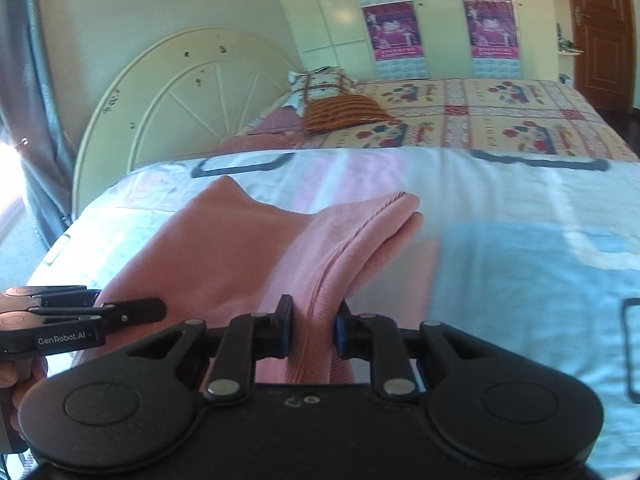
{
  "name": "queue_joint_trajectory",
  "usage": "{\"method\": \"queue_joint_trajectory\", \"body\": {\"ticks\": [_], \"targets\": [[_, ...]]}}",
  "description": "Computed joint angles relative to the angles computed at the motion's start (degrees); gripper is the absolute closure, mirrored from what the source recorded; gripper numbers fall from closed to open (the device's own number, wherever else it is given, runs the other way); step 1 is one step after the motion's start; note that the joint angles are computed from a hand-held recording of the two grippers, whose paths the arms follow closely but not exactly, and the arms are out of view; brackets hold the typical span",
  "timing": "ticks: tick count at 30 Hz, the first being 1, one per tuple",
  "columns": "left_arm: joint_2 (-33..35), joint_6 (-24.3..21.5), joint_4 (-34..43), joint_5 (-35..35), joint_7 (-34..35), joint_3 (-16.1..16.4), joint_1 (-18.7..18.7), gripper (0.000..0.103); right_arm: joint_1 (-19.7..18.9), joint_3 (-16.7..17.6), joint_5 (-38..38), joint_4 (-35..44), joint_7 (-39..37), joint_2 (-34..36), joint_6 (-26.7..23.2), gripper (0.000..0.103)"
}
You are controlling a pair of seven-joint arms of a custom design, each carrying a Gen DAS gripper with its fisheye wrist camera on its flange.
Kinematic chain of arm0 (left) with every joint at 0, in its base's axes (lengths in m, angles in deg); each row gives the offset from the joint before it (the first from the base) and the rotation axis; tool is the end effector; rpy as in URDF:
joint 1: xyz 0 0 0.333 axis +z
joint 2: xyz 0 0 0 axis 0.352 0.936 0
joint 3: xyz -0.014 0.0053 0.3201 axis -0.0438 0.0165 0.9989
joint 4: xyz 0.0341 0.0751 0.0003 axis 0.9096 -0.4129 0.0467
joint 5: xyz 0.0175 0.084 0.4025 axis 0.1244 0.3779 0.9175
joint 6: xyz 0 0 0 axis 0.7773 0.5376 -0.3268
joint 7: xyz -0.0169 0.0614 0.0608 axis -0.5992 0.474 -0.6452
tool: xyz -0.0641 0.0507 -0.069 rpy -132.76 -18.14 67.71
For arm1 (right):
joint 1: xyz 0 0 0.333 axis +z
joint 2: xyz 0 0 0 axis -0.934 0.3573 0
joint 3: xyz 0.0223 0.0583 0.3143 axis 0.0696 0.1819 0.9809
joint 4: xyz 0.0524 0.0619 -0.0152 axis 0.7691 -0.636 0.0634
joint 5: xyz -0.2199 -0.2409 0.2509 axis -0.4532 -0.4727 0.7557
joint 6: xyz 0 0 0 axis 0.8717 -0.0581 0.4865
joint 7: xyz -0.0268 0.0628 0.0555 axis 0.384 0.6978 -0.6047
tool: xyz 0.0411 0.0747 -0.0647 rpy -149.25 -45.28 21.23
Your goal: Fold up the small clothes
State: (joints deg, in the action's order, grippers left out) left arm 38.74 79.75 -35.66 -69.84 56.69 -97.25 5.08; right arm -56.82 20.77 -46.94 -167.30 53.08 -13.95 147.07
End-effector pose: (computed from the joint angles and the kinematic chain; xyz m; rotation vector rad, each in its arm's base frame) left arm 0.7398 -0.3061 0.5823 -1.4202 2.2329 -1.0925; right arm 0.5896 0.1519 0.5726 -1.4946 1.7752 -0.5059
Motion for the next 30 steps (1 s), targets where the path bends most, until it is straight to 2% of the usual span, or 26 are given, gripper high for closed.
{"method": "queue_joint_trajectory", "body": {"ticks": [3, 5, 8, 11, 15, 18, 20, 21, 24, 25, 26, 28, 30], "targets": [[-2.74, 2.11, -5.07, -0.98, 1.03, 0.52, 2.83, 0.074, 1.18, 1.22, 0.23, 4.62, 0.87, 4.64, 0.39, 0.084], [-4.34, 3.25, -8.21, -0.82, 1.25, 1.29, 4.08, 0.074, 1.79, 1.88, 0.74, 6.95, 1.2, 7.12, 0.66, 0.089], [-6.56, 5.94, -13.61, -3.66, 3.76, 0.22, 7.28, 0.074, 2.75, 3.05, 2.45, 9.28, 0.83, 9.93, 0.22, 0.089], [-6.53, 4.19, -15.31, -5.18, 5.53, 0.01, 8.84, 0.073, 3.7, 3.48, 2.15, 10.8, 1.74, 12.08, -1.32, 0.089], [-6.75, 6.53, -18.54, -7.59, 6.37, -0.35, 9.99, 0.062, 4.96, 2.14, -1.85, 10.35, 7.37, 13.11, -4.54, 0.089], [-6.34, 7.16, -19.17, -10.18, 7.27, -1.05, 11.06, 0.055, 3.91, 2.9, 0.81, 8.21, 7.45, 12.87, -3.06, 0.09], [-5.92, 7.76, -19.21, -10.44, 7.32, -0.75, 11.05, 0.044, 3.64, 3.15, 1.68, 7.75, 7.51, 12.75, -2.31, 0.09], [-5.62, 7.84, -19.12, -10.96, 7.61, -0.9, 11.38, 0.042, 3.86, 2.97, 0.87, 7.89, 7.86, 12.77, -2.44, 0.09], [-5.7, 6.74, -18.75, -13.24, 9.35, -1.9, 12.83, 0.041, 4.28, 2.85, -0.64, 8.22, 8.46, 13.02, -1.66, 0.085], [-5.91, 7.5, -18.79, -13.97, 10.61, -2.31, 13.21, 0.041, 4.6, 2.34, -1.87, 8.19, 9.8, 12.85, -1.06, 0.079], [-5.88, 8.86, -18.47, -14.0, 11.55, -2.24, 13.11, 0.041, 4.92, 1.67, -3.63, 8.09, 11.3, 12.61, -0.25, 0.077], [-4.12, 9.04, -15.11, -13.34, 10.76, -1.44, 12.33, 0.041, 4.77, 0.97, -5.18, 8.66, 13.52, 12.91, 0.95, 0.08], [-0.37, 6.46, -8.83, -11.39, 7.99, -0.03, 11.16, 0.041, 4.2, 0.73, -5.31, 10.28, 14.81, 14.07, 1.29, 0.087]]}}
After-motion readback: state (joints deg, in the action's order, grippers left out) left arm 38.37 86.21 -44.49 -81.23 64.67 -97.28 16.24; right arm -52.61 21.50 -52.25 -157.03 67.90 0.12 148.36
